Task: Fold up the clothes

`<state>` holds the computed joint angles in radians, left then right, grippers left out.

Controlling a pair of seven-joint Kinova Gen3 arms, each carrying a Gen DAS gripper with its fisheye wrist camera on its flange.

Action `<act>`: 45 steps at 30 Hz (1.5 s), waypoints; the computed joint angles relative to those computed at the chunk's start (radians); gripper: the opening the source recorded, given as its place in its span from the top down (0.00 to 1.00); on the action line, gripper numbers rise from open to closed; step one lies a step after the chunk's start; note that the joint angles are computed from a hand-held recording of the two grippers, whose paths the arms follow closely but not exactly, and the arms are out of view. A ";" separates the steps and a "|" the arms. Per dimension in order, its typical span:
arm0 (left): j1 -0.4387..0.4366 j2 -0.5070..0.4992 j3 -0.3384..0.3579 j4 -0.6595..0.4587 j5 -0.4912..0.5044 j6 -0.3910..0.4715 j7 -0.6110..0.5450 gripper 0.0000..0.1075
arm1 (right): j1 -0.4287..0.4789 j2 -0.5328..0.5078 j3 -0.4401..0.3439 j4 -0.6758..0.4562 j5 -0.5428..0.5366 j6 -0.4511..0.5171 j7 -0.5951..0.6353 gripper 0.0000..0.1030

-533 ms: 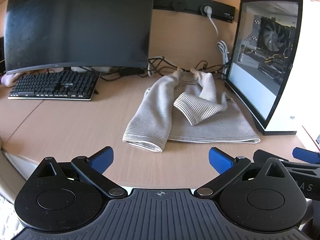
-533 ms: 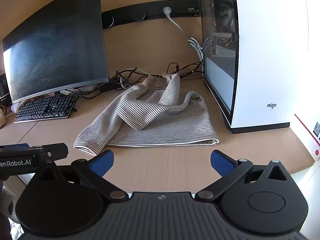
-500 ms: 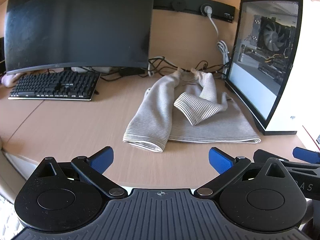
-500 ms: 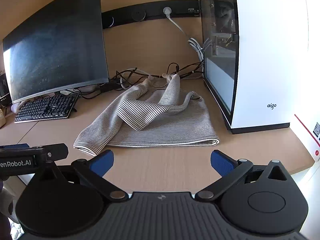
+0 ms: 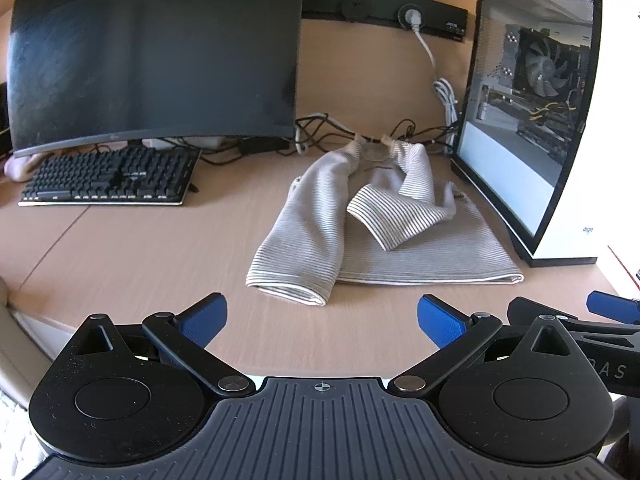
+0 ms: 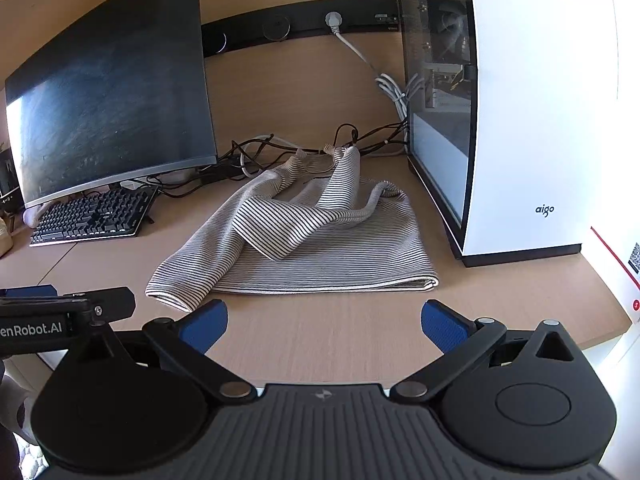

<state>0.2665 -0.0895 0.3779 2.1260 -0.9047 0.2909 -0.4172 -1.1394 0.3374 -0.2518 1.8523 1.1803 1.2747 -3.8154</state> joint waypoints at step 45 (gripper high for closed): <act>0.056 0.022 -0.046 -0.012 -0.112 0.029 0.075 0.04 | 0.005 0.012 0.004 -0.002 0.046 0.022 -0.006 0.00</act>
<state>0.3227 -0.0674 0.3318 2.1141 -1.0164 0.3196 -0.3421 -1.1343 0.3496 -0.2480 1.8500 1.2260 1.2966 -3.8216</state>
